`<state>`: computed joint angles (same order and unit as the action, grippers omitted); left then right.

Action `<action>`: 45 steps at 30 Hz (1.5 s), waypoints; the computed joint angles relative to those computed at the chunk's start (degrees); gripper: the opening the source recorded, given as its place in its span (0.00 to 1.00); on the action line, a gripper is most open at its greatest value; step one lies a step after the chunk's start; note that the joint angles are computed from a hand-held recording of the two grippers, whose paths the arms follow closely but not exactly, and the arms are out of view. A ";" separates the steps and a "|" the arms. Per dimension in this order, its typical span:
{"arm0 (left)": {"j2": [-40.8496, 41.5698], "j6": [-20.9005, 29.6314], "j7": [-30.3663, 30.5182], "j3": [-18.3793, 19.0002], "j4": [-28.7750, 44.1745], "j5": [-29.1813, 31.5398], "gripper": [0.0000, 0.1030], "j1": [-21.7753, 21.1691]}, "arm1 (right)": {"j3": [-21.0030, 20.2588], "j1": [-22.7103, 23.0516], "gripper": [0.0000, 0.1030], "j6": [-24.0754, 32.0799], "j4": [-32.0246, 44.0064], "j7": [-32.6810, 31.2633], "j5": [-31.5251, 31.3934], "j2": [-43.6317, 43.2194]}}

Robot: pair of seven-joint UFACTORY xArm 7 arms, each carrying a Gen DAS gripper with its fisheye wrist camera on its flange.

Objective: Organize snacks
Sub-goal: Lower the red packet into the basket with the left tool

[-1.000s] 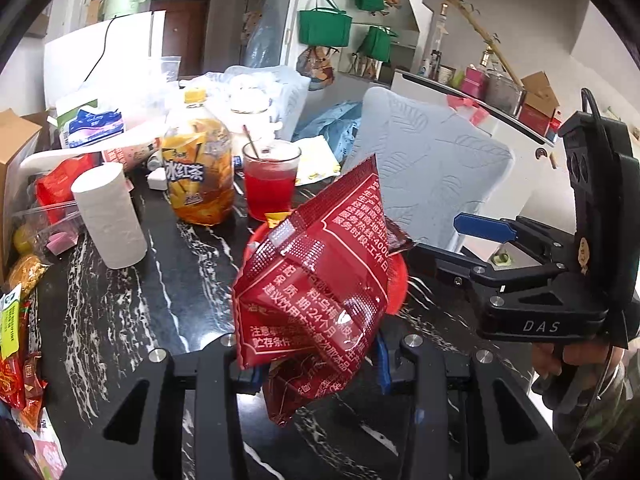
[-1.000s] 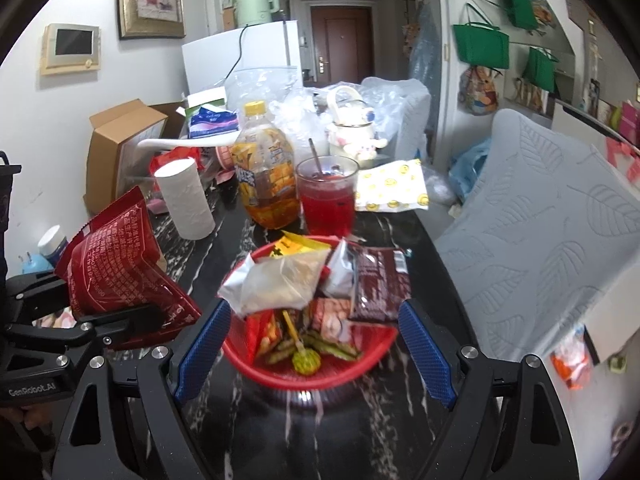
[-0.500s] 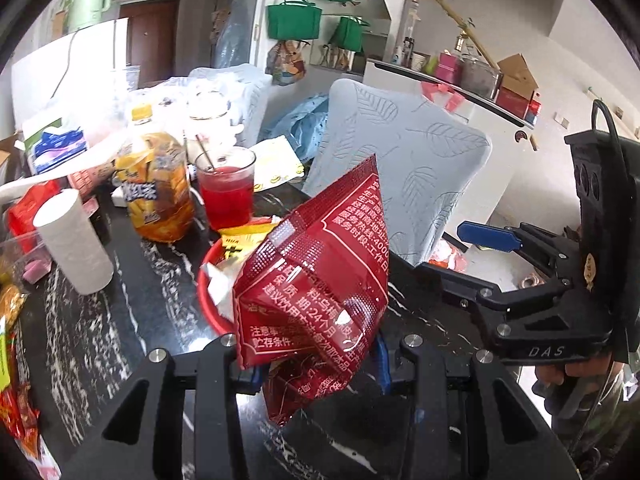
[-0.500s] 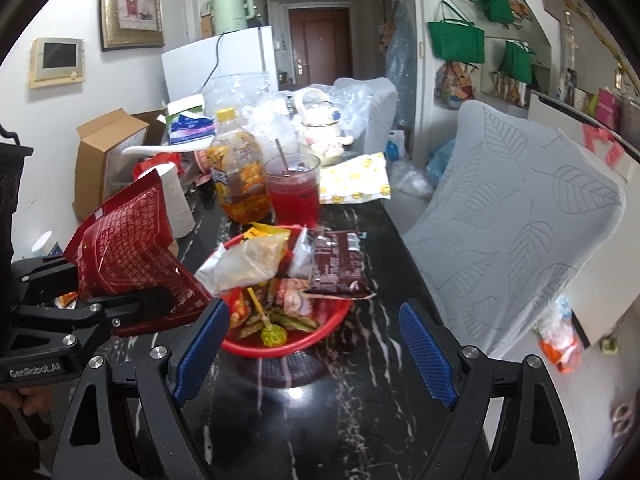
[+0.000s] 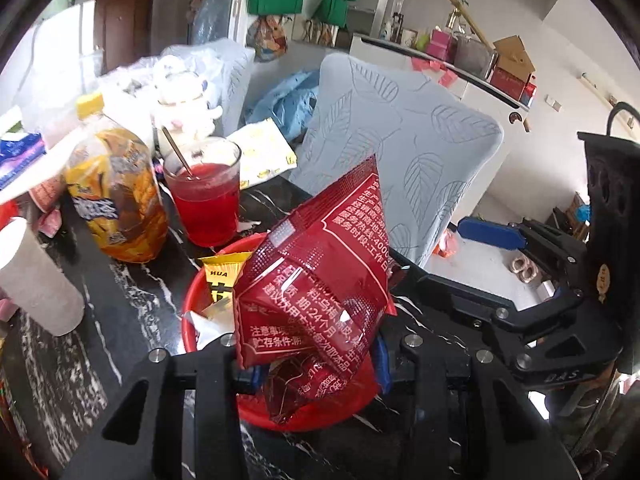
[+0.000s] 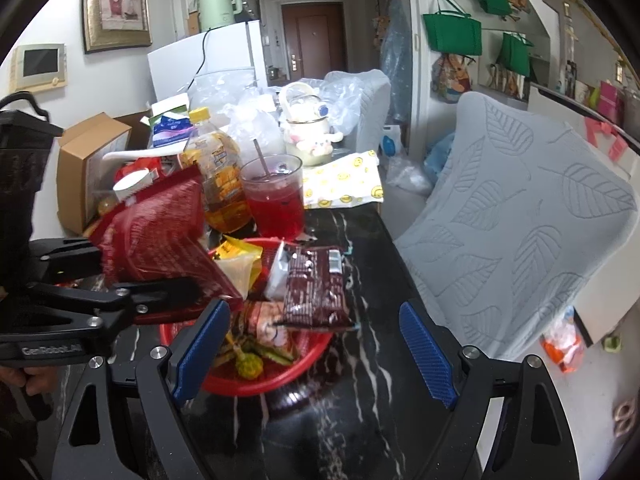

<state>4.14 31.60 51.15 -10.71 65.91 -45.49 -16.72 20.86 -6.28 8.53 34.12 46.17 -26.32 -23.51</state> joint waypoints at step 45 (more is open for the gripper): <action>4.29 -11.09 4.85 -4.75 1.07 -5.03 0.77 3.41 | -5.22 3.56 0.85 -2.25 4.06 0.15 -1.20 8.93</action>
<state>8.44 20.52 56.00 -15.46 66.97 -50.52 -13.31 15.64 -2.72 6.28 38.17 46.32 -27.52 -14.59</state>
